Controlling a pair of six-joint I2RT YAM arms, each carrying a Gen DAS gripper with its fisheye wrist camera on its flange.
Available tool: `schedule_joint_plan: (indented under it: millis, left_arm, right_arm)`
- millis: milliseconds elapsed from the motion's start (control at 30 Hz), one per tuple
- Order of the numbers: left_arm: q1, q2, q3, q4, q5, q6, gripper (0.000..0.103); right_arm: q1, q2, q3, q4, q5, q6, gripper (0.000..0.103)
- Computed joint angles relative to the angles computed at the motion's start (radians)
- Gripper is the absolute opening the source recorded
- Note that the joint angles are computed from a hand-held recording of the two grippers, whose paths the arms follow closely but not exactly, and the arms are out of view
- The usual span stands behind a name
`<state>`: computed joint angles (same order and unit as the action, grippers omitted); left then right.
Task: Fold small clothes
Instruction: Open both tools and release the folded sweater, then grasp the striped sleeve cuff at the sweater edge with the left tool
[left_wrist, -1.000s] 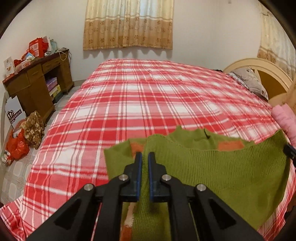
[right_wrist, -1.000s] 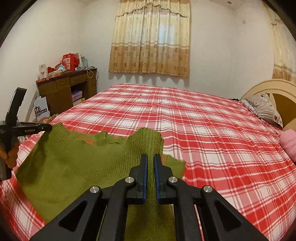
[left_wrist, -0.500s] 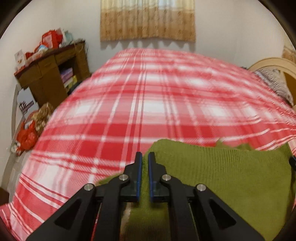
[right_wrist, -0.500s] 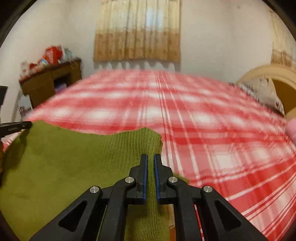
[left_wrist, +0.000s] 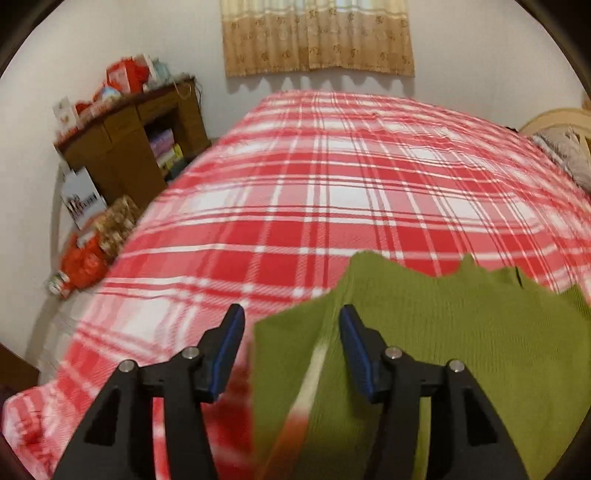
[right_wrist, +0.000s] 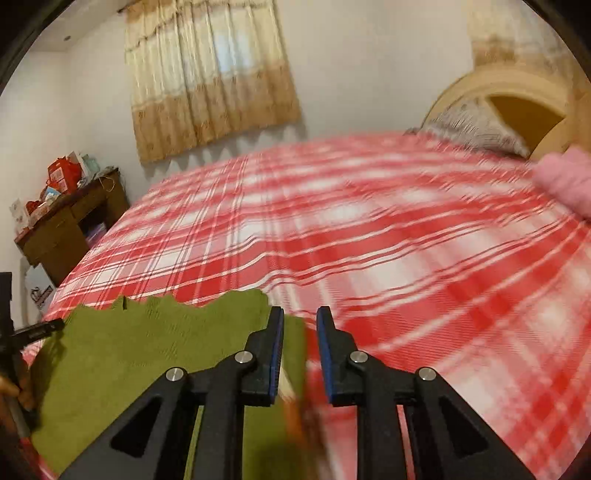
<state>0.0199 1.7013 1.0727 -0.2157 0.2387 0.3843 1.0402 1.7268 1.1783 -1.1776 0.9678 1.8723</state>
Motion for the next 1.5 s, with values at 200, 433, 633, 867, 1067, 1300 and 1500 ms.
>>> schedule_joint_plan:
  millis: [200,433,633,867,1067,1300,1500]
  left_arm:
    - [0.078,-0.324,-0.262,-0.072,0.163,0.148,0.057]
    - [0.073,-0.478,-0.461,-0.038,0.125,0.231,0.062]
    - [0.077,-0.488,-0.531,0.064,0.08,0.221,0.069]
    - [0.168,-0.537,-0.5,-0.019,0.112,0.243,0.074]
    - [0.292,-0.527,-0.475,-0.052,0.168,0.155,0.088]
    - [0.414,-0.393,-0.425,-0.138,0.24,0.041,0.089]
    - [0.437,-0.31,-0.413,-0.159,0.365,-0.072,0.091]
  right_arm:
    - [0.09,0.116,0.099,0.098,-0.09,-0.129,0.019]
    - [0.116,0.257,0.153,0.153,-0.179,-0.156,0.019]
    - [0.126,0.302,0.205,0.084,-0.173,-0.136,0.019]
    - [0.193,0.388,0.426,-0.014,-0.099,-0.085,0.019]
    - [0.16,0.446,0.434,0.189,-0.156,-0.235,0.019]
    - [0.178,0.463,0.411,0.214,-0.121,-0.207,0.021]
    - [0.182,0.459,0.394,0.24,-0.107,-0.224,0.026]
